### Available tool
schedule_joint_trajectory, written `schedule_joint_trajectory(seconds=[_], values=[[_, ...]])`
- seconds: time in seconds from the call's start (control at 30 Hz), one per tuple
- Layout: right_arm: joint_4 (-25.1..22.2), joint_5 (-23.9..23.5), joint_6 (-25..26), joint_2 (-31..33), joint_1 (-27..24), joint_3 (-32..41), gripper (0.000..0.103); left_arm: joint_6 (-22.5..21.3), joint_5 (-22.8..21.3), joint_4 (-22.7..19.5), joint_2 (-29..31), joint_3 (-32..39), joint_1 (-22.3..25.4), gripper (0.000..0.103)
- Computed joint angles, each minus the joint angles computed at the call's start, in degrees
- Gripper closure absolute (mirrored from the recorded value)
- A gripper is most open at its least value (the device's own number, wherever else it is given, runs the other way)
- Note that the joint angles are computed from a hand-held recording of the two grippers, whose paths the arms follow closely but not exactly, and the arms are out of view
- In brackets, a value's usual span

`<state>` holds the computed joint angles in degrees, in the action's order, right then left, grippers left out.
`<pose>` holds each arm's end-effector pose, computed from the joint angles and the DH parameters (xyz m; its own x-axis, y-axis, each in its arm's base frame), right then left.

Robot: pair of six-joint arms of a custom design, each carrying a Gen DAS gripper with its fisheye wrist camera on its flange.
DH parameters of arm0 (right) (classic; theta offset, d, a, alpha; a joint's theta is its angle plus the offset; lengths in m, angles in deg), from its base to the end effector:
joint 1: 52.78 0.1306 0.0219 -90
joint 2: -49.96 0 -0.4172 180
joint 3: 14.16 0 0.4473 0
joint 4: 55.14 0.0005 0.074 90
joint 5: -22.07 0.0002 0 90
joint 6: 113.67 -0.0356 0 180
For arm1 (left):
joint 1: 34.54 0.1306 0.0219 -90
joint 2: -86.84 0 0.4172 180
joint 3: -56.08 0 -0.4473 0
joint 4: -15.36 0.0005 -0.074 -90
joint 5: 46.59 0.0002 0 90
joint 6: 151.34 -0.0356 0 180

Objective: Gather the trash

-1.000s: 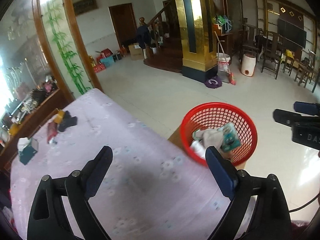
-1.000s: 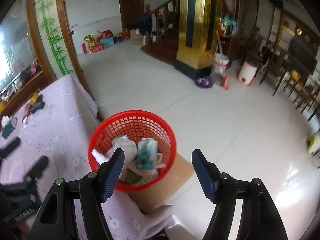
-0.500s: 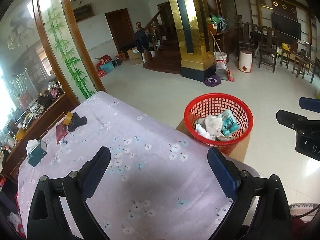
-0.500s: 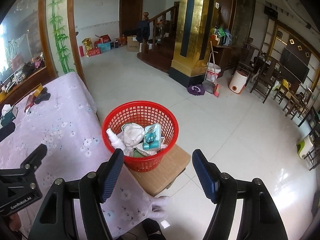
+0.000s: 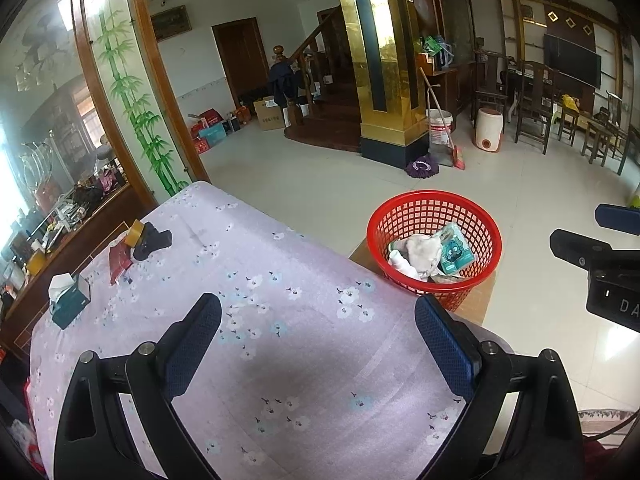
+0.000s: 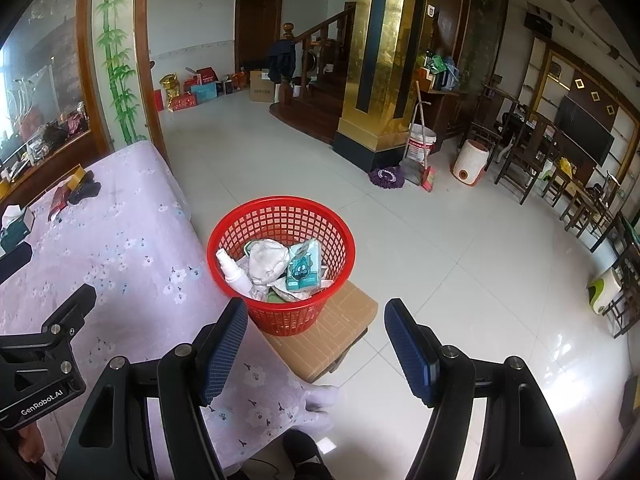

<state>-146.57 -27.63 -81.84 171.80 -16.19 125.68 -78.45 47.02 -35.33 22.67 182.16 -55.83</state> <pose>0.5729 0.3960 0.5262 -0.6663 0.3124 -0.6771 0.4922 0.8664 -0.0847 0.6765 -0.2665 0.5145 -0.4579 0.4936 -0.7394 0.5668 0.8028 0.1849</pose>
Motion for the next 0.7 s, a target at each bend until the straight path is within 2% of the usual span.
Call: schedule_joint_trajectory(seconds=[0.7], values=[[0.39, -3.28, 3.13, 1.8, -1.35, 2.17, 0.028, 1.02, -1.06, -1.04, 0.9, 0.93, -0.02, 0.006]])
